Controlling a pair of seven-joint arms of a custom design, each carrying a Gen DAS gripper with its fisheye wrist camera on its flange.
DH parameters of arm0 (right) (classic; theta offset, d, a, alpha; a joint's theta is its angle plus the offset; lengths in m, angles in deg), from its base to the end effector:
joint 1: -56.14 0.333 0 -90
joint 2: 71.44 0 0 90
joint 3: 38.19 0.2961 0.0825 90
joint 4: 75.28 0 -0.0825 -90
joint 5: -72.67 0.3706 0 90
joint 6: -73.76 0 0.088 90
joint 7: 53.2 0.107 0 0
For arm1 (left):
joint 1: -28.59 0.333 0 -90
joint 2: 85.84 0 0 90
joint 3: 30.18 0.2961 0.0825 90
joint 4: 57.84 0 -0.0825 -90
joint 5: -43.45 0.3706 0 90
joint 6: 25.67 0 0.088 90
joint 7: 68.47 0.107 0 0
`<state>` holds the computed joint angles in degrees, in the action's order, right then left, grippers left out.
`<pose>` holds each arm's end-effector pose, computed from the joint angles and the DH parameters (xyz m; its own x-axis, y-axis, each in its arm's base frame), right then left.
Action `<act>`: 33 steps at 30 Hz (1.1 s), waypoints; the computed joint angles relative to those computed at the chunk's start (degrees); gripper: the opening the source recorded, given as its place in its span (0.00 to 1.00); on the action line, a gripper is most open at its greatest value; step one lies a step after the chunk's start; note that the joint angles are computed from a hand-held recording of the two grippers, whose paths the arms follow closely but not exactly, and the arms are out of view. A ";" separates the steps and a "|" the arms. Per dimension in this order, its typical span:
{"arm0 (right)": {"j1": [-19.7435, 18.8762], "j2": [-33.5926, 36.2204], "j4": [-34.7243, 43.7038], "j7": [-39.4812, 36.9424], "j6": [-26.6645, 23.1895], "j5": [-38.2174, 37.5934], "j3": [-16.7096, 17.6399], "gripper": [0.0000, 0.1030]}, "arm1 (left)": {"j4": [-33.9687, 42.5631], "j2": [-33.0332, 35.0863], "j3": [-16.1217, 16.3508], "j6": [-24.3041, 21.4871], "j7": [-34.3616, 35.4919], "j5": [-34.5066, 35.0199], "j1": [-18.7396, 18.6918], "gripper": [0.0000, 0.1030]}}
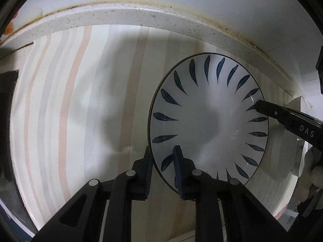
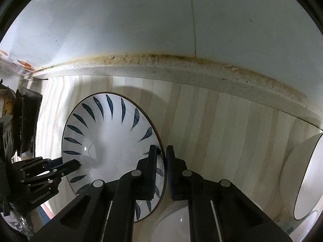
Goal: Organize plates and bowls
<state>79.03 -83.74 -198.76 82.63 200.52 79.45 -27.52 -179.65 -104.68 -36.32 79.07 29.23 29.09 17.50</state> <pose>0.4179 0.2874 0.5016 -0.2444 -0.9399 -0.2385 -0.9505 0.2809 -0.1331 0.4268 -0.1580 0.5337 -0.3585 -0.9112 0.2030 -0.9332 0.3558 -0.0512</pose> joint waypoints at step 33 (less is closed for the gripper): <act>8.97 -21.02 -6.55 20.10 -4.25 5.88 11.64 0.10 | -10.22 -29.36 4.75 -14.88 5.26 4.77 -2.79 0.17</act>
